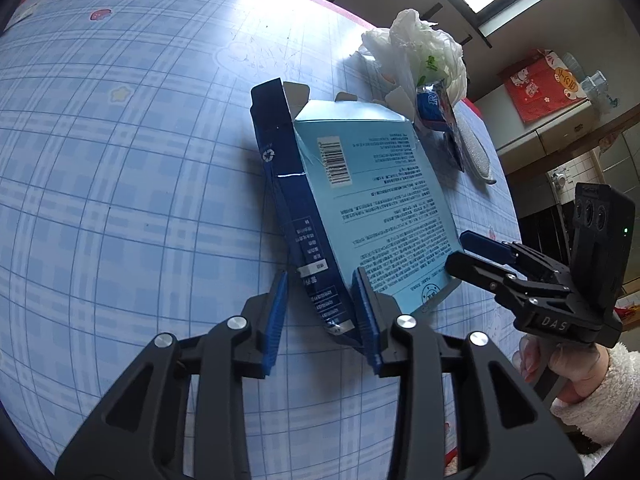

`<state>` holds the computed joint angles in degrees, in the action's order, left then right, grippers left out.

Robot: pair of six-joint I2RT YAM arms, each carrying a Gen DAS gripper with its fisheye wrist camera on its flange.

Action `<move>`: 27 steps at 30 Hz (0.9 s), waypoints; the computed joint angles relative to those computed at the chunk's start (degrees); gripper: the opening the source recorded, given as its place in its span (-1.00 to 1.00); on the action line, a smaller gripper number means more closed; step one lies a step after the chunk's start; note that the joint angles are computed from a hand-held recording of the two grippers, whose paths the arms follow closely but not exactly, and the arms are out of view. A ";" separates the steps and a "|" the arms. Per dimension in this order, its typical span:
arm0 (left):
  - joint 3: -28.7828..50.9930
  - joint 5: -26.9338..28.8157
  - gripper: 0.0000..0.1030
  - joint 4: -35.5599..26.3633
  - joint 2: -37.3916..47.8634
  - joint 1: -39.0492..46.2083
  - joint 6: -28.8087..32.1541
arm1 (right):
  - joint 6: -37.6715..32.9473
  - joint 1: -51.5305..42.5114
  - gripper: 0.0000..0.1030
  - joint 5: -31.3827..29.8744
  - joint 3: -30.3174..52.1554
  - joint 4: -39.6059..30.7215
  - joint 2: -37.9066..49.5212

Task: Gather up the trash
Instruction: 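Grasp the blue cardboard box edge with the left tool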

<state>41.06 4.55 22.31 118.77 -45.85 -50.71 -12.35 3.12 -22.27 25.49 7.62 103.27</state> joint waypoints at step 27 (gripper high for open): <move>8.16 4.98 -0.23 0.06 5.33 9.75 4.01 | 1.03 -3.41 -0.21 -8.26 -0.86 -1.04 2.30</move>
<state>49.22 9.54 22.37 124.09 -36.10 -46.70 -11.31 -0.30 -30.53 24.63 6.58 105.57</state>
